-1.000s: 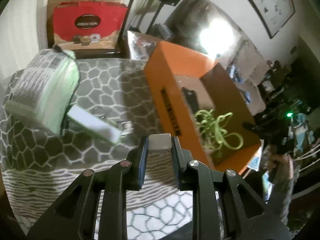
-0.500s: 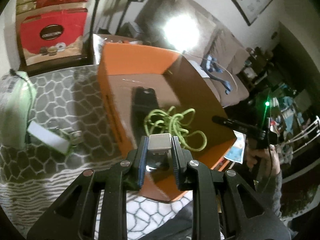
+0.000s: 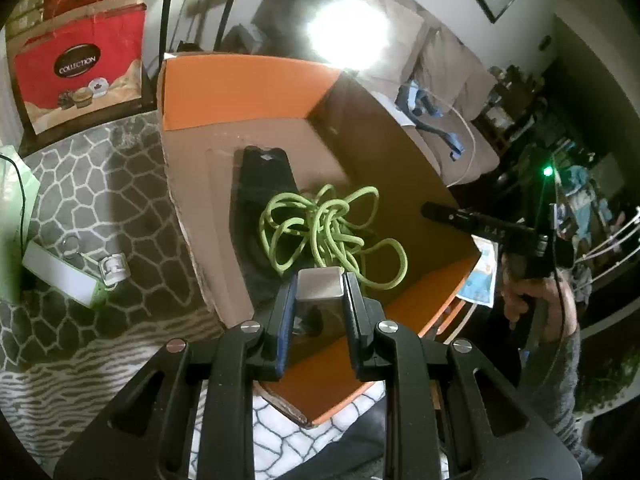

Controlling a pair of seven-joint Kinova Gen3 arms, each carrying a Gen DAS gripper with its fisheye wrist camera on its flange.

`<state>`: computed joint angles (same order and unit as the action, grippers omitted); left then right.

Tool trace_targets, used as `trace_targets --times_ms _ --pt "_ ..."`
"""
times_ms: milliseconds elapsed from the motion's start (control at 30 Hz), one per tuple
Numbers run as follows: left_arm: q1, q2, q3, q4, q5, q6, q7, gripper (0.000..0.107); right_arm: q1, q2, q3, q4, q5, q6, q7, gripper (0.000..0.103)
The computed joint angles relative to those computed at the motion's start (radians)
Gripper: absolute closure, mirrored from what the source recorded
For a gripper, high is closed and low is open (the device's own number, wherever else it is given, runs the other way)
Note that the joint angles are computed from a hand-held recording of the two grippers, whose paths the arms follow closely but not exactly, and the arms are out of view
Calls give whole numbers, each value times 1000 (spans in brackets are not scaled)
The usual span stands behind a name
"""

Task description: Organize objects

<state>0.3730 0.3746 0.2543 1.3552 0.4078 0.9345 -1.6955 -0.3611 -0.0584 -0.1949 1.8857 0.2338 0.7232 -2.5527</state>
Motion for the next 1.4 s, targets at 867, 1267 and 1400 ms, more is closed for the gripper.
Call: trace_targets --times_ms 867,1267,1400 --pt "22 -92 -34 64 -79 -107 87 16 -3 3 0 -7 2 5 -4 91" --pt "-82 -149 -60 111 -54 -111 66 15 -4 5 -1 -9 4 8 -5 91" --pt "-95 -149 -80 115 -97 -99 91 15 -4 3 0 -7 4 8 -6 91"
